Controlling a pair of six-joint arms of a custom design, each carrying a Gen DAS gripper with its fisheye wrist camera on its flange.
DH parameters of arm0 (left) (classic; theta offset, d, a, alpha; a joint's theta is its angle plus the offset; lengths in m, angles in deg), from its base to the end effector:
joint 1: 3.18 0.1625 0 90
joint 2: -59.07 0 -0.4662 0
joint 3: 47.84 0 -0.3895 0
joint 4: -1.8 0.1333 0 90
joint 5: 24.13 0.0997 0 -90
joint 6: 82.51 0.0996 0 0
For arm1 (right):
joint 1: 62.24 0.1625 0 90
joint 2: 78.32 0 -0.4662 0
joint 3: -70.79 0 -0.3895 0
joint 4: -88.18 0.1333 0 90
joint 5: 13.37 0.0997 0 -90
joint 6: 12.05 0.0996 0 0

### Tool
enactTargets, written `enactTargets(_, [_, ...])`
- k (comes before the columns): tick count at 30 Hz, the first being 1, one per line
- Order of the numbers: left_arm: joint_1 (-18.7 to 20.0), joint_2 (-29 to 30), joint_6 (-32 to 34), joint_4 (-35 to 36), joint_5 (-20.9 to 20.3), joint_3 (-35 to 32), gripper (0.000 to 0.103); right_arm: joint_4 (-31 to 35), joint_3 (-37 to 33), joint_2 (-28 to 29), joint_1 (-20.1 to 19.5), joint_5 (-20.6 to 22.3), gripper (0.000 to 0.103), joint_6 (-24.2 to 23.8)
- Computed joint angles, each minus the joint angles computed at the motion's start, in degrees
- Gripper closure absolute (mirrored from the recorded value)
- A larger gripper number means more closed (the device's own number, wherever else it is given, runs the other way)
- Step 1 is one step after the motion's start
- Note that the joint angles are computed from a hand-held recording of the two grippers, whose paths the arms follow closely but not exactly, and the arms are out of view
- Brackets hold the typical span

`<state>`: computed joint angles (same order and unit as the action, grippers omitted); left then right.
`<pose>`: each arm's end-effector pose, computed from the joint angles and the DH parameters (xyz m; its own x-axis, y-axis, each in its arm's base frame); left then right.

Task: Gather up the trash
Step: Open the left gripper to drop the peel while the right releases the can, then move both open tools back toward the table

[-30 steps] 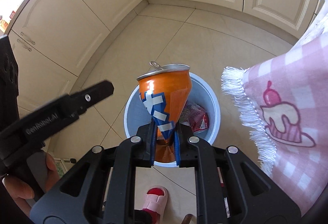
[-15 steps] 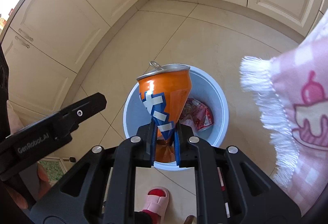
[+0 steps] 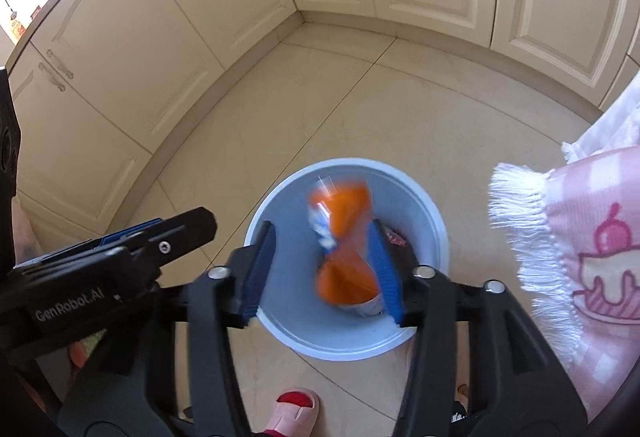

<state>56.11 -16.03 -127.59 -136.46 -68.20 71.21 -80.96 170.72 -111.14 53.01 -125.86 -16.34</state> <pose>-0.0817 -0.5387 0.2811 -0.8023 -0.3890 -0.4527 -0.0834 0.8240 -0.5604 0.3676 -0.5563 -0.0129 -0.8360 -0.3873 0.3887 -0.4811 0.8580 -0.1799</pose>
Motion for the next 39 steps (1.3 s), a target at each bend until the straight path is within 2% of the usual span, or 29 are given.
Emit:
enactTargets(10, [-0.6, -0.1, -1.0, 1.7, 1.3, -0.2, 0.045, 0.5, -0.1, -0.5, 0.6, -1.7, 0.055, 0.9])
enactTargets(13, [-1.6, -0.8, -1.7, 2.4, 2.6, 0.2, 0.045, -0.3, 0.3, -0.8, 1.4, -3.1, 0.055, -0.4])
enactTargets(18, [-5.5, -4.0, -3.7, 2.7, 4.2, 2.4, 0.045, -2.0, 2.0, -3.0, 4.9, -6.5, 0.054, -5.3])
enactTargets(23, [-12.5, -9.1, -9.9, 11.0, 9.6, 3.1, 0.045, -1.5, 4.7, -8.1, 8.1, -7.3, 0.054, -5.0])
enactTargets(27, [-19.8, -14.0, -14.9, 15.8, 10.5, 3.3, 0.045, -0.2, 5.8, -12.8, 11.1, -6.8, 0.052, -3.1])
enactTargets(30, [-26.0, -15.7, -18.4, 23.0, 14.0, 1.0, 0.045, -0.2, 6.2, -16.6, 13.8, -7.4, 0.052, -2.9])
enactTargets(36, [-37.6, -15.9, -23.0, 32.8, 20.3, -4.6, 0.042, 0.1, 6.9, -26.0, 19.6, -11.5, 0.046, -1.8])
enactTargets(39, [-42.0, -13.6, -20.7, 31.6, 22.2, -7.0, 0.037, 0.2, 7.6, -30.9, 22.0, -14.9, 0.042, -1.0])
